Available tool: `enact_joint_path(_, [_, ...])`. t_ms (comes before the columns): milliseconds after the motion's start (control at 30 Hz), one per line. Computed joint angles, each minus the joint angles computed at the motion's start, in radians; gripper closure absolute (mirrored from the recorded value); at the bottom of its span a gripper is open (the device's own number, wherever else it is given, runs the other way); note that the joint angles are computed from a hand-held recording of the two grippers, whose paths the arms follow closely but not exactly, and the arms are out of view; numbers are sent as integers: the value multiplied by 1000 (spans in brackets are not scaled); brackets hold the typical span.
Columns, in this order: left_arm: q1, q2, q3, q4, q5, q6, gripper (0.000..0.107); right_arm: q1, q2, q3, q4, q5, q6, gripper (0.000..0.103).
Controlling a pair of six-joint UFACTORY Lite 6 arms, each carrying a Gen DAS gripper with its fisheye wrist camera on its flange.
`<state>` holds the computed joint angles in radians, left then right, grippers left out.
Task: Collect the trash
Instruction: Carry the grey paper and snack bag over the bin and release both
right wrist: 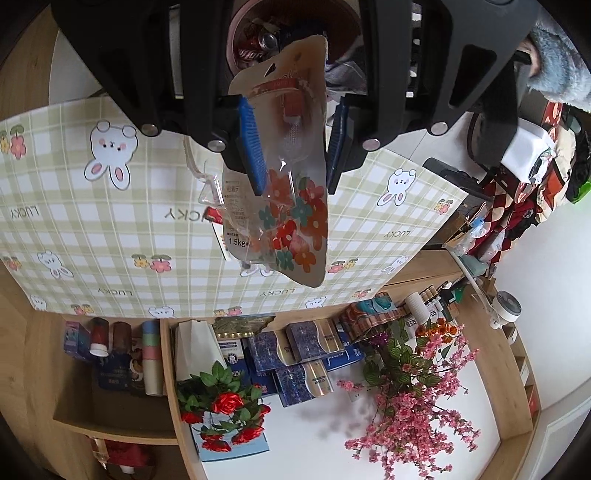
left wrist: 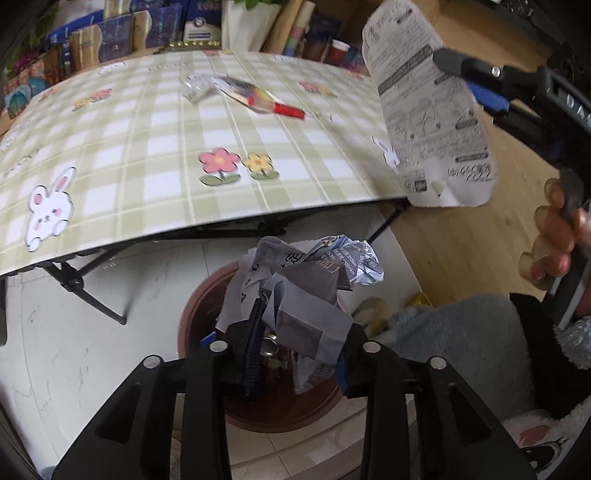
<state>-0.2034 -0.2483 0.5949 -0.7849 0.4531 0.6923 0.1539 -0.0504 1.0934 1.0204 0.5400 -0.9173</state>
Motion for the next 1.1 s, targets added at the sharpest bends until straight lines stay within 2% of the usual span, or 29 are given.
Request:
enact_joint_path(67, [-21, 24, 15, -12, -9, 9, 60, -11, -7, -16, 9, 5, -5, 68])
enact_joint_path(100, [-22, 29, 25, -14, -4, 7, 47, -16, -9, -24, 14, 7, -8, 68])
enact_joint_path(133, [-23, 18, 28, -26, 0, 14, 37, -20, -11, -29, 18, 9, -10, 68])
enact_joint_path(400, [30, -152, 78, 116, -14, -129, 15, -1, -28, -71, 29, 20, -5, 68])
enact_joint_path(533, [111, -269, 81, 175, -8, -214, 11, 38, -43, -102, 17, 18, 11, 68])
enact_joint_path(800, [283, -410, 50, 251, 23, -285, 10, 133, -25, -170, -16, 5, 64, 68])
enact_joint_path(1100, [453, -443, 2, 143, 82, -153, 10, 232, 52, -200, -89, -19, 171, 66])
